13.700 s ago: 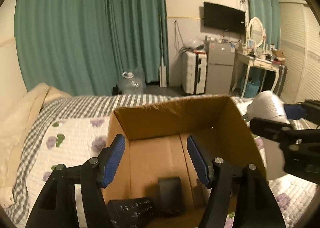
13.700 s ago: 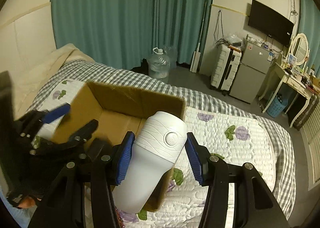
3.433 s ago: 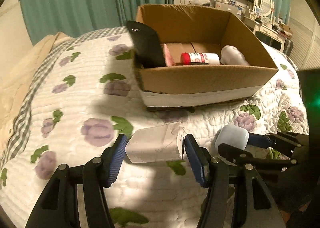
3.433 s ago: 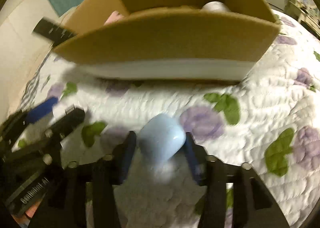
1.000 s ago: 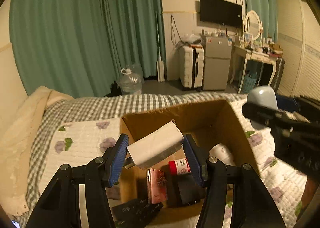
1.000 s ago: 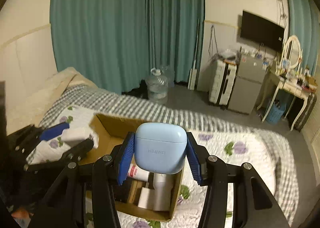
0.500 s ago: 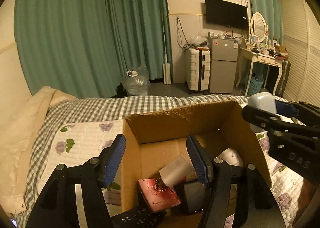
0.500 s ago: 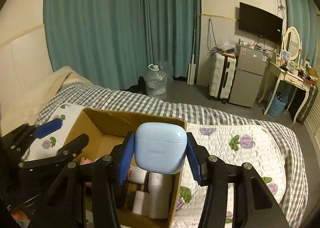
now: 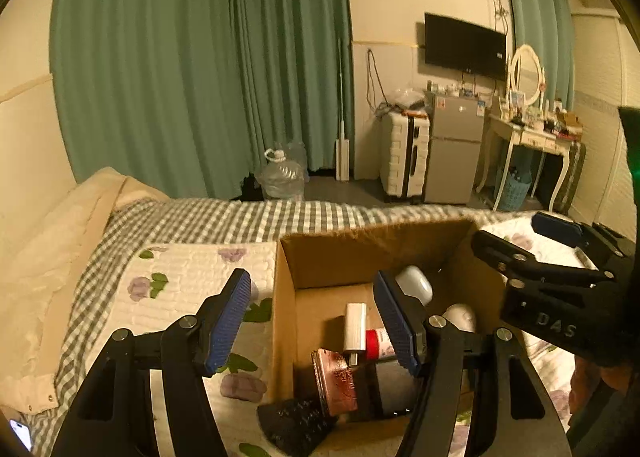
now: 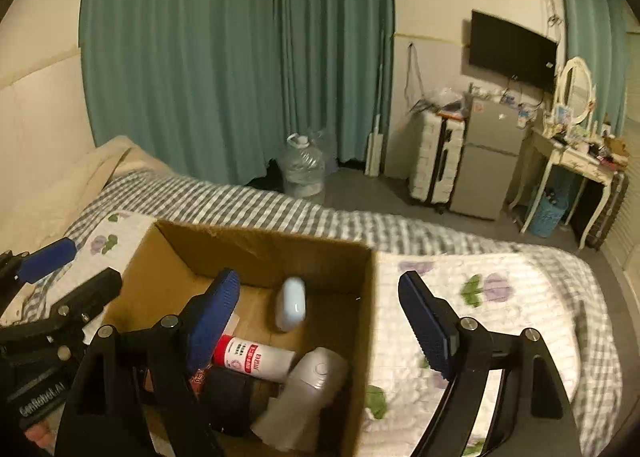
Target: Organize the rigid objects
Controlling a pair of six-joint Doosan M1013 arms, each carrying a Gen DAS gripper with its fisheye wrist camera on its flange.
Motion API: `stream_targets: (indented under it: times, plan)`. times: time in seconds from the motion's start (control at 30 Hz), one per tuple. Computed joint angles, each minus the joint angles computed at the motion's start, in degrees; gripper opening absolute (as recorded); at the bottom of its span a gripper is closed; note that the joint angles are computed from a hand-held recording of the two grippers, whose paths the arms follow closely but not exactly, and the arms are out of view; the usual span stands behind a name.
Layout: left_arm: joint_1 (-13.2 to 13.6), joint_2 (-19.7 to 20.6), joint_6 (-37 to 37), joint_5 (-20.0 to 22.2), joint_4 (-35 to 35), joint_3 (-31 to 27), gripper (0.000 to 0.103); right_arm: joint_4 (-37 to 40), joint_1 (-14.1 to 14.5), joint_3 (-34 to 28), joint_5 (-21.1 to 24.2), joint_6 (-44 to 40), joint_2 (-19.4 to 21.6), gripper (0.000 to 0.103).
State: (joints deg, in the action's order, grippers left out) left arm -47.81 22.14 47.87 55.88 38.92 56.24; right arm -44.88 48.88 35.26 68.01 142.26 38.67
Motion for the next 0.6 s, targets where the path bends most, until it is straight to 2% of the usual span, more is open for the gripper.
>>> stream_targets:
  times: [0.1, 0.37, 0.6]
  plan:
    - [-1.2, -2.0, -2.1, -1.1, 3.6, 1.3, 0.067, -2.9, 1.5, 0.8, 1.3, 1.0, -1.6, 0.082]
    - [-5.4, -8.4, -11.5, -3.9, 18.6, 6.6, 0.077, -11.9, 6.3, 5.4, 2.7, 6.6, -6.8, 0.092]
    - [-7.4, -11.1, -13.7, -3.4, 23.5, 9.3, 0.08, -19.3, 9.9, 8.6, 4.9, 9.5, -9.2, 0.103]
